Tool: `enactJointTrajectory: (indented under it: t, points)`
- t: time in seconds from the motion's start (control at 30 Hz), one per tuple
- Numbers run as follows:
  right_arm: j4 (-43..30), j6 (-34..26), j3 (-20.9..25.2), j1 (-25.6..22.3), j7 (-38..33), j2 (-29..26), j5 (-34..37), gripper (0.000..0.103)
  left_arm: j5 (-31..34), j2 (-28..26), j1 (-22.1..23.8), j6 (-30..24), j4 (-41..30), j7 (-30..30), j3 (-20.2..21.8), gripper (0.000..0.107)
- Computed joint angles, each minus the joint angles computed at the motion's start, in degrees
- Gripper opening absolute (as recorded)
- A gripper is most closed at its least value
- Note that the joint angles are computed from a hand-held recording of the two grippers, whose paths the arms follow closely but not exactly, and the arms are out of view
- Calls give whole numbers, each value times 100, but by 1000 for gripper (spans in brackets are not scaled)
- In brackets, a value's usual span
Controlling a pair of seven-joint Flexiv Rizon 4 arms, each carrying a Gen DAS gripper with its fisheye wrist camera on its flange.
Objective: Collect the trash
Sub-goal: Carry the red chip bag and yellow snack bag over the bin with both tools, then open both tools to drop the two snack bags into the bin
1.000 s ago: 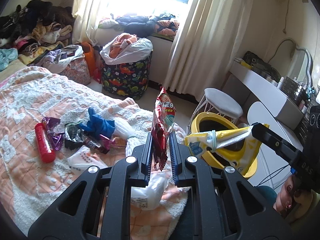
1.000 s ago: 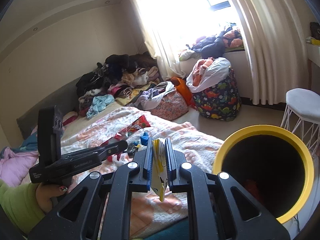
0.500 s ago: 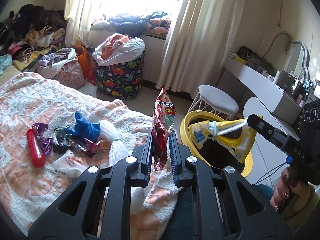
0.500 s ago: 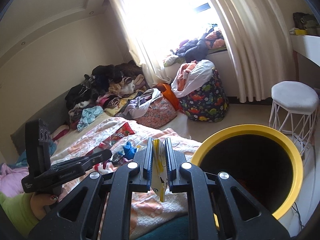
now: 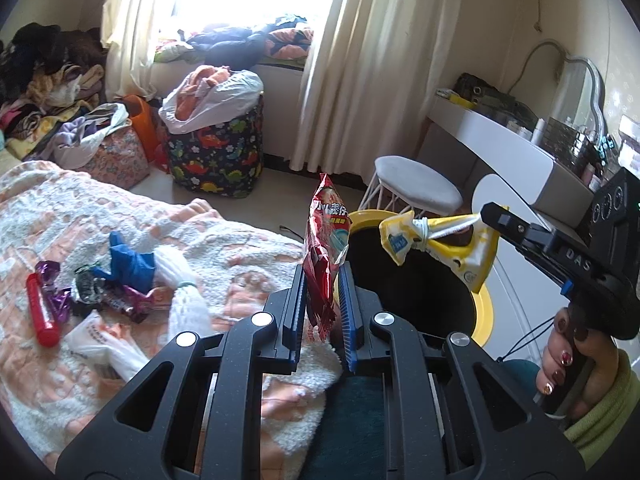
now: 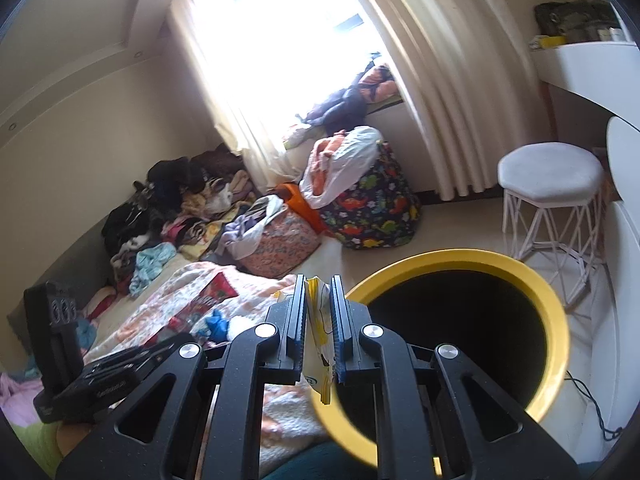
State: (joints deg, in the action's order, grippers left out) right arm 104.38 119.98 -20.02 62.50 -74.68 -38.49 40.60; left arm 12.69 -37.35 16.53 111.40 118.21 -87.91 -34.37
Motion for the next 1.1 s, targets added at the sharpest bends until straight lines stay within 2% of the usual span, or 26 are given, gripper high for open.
enactJointTrajectory:
  t: [0.27, 0.6, 1.1]
  points:
    - [69, -98, -373, 165, 142, -112, 418, 11, -101, -158, -275, -206, -236, 264, 31, 11]
    - [213, -146, -626, 221, 554, -284, 605, 11, -360, -482, -668, -498, -609, 787, 38, 11]
    - [488, -259, -883, 174, 1556, -570, 196, 11, -1088, -942, -1341, -1054, -1307, 1576, 222, 11]
